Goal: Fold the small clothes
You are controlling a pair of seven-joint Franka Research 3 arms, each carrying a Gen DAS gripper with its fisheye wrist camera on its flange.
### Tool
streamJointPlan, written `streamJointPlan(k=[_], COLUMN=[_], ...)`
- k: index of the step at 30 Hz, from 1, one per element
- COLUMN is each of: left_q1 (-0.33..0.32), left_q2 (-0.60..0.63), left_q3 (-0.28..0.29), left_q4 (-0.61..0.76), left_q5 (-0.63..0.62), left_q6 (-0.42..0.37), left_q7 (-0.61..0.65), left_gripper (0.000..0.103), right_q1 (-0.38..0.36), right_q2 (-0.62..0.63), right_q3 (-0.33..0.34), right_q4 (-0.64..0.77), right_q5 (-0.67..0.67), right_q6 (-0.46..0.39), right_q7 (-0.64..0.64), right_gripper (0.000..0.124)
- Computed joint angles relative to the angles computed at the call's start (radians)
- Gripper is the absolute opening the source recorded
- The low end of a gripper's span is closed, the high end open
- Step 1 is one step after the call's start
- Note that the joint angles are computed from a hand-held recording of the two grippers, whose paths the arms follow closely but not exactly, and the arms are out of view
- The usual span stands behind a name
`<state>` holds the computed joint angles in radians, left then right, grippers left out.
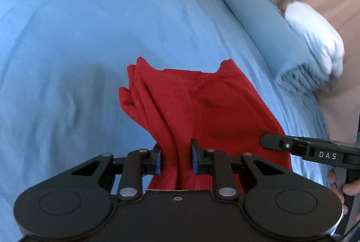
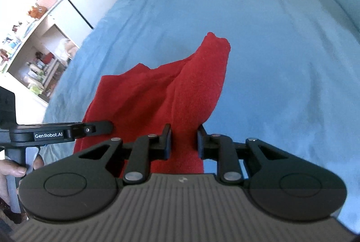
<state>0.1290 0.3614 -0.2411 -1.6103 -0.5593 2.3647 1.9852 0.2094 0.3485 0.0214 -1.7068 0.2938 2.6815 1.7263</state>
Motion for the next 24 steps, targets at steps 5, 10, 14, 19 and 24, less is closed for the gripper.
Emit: streamJointPlan(k=[5, 10, 14, 19, 24], left_q1=[-0.06, -0.135, -0.159, -0.186, -0.207], left_q2=[-0.035, -0.056, -0.07, -0.07, -0.17], left_q3=[-0.007, 0.011, 0.023, 0.049, 0.085], left_q4=[-0.13, -0.267, -0.317, -0.313, -0.399], left_q5=[0.055, 0.225, 0.355, 0.505, 0.671], left_q6=[0.087, 0.262, 0.329, 0.332, 0.43], left_q7=[0.01, -0.029, -0.093, -0.211, -0.369], left_gripper=[0.028, 0.032, 0.039, 0.056, 0.095], right_q1=[0.026, 0.001, 0.012, 0.0, 0.02], right_q2=[-0.127, -0.123, -0.127, -0.112, -0.196], right_q3=[-0.038, -0.031, -0.043, -0.029, -0.058], right_q4=[-0.242, -0.383, -0.436, -0.425, -0.474], right_q5=[-0.104, -0.067, -0.088, -0.068, -0.123], right_q6=[0.071, 0.165, 0.235, 0.247, 0.285], right_q7=[0.043, 0.059, 0.079, 0.074, 0.106], right_gripper=[0.037, 0.039, 0.041, 0.047, 0.097])
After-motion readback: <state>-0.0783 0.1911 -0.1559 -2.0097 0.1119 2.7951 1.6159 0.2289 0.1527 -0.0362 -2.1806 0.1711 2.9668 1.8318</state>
